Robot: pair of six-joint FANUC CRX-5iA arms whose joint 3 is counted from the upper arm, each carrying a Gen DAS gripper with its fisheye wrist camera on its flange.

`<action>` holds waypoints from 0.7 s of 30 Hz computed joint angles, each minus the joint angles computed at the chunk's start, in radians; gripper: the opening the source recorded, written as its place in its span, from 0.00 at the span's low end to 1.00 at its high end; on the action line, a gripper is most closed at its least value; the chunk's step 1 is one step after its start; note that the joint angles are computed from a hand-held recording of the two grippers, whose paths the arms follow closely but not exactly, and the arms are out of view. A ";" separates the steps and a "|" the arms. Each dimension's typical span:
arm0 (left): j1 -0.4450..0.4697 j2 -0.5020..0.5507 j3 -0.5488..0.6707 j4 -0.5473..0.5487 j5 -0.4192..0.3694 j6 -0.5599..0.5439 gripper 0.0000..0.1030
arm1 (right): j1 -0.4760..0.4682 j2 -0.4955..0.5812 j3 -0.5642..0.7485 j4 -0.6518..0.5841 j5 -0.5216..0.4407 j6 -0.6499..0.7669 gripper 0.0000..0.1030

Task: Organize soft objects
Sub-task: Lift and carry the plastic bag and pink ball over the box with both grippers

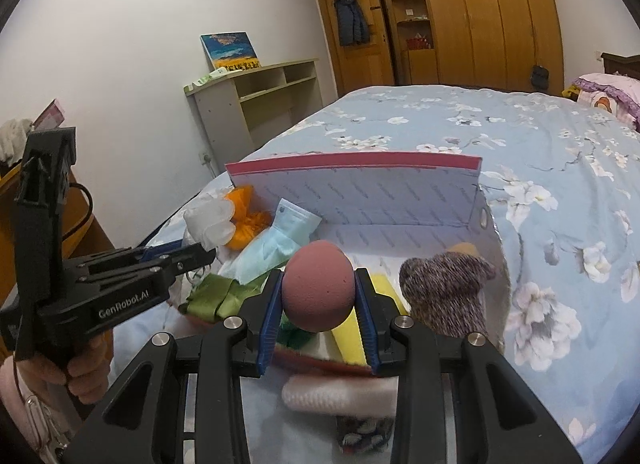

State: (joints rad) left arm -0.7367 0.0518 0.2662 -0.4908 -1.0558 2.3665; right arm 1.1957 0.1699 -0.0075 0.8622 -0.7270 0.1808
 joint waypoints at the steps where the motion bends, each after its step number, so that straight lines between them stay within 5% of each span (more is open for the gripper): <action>1: 0.004 0.003 0.000 0.003 0.001 -0.001 0.16 | -0.003 0.007 0.009 -0.005 0.000 0.008 0.34; 21: 0.056 0.018 -0.034 0.097 0.033 -0.029 0.17 | -0.053 0.147 0.183 -0.155 -0.051 0.153 0.35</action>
State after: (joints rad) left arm -0.6803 0.0703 0.2319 -0.3936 -1.0229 2.3379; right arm 1.1426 0.3173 0.1751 0.7073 -0.7783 0.3336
